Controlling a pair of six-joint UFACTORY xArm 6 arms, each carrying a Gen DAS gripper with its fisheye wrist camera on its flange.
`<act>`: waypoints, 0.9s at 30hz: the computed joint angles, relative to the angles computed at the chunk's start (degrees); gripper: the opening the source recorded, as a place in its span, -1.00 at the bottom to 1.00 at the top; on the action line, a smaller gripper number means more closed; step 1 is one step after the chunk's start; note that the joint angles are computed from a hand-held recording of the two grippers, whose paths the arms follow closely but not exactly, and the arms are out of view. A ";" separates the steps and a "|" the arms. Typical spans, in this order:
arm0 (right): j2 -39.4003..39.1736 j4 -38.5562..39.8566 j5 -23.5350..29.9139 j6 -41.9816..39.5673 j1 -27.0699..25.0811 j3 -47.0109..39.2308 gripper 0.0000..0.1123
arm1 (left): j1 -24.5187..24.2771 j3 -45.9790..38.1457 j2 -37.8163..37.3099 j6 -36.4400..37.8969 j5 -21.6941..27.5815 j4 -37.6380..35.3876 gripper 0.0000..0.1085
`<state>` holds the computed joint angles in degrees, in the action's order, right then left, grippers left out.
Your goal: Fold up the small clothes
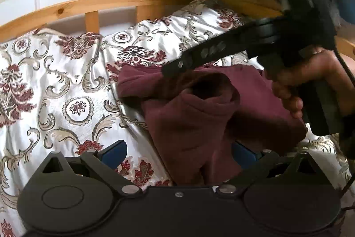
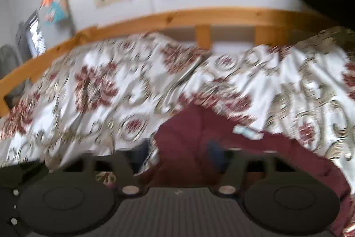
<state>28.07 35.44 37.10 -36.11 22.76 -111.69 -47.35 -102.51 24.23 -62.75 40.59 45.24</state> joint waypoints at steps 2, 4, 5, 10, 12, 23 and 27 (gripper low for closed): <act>-3.12 -0.14 -4.48 -1.42 0.67 5.75 -0.81 | -0.32 0.13 -0.09 0.05 -0.17 0.53 0.85; -6.83 1.91 -12.42 -2.02 1.35 12.68 -0.86 | -0.45 0.05 -0.07 0.26 -0.66 0.85 0.85; -8.87 4.94 -16.55 -2.09 1.48 16.24 -0.87 | -0.60 -0.13 -0.02 0.29 -0.65 1.09 0.85; -16.27 20.28 -26.75 -2.30 0.18 28.17 -0.88 | -0.87 -0.91 0.55 1.40 -0.94 2.05 0.84; -17.78 21.54 -26.34 -0.91 -0.73 31.18 -0.88 | -0.82 -1.13 0.80 2.56 -0.95 1.81 0.81; -17.30 39.55 -13.37 -2.93 -6.04 31.15 0.23 | -1.59 -2.70 2.26 8.73 0.17 0.31 0.67; -14.25 41.01 -10.43 -1.82 -6.16 28.41 0.31 | -1.80 -4.37 3.34 12.03 0.66 -0.31 0.45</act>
<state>13.83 76.45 26.67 -37.93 16.61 -83.28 -49.15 -106.88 27.57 -50.72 41.25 44.94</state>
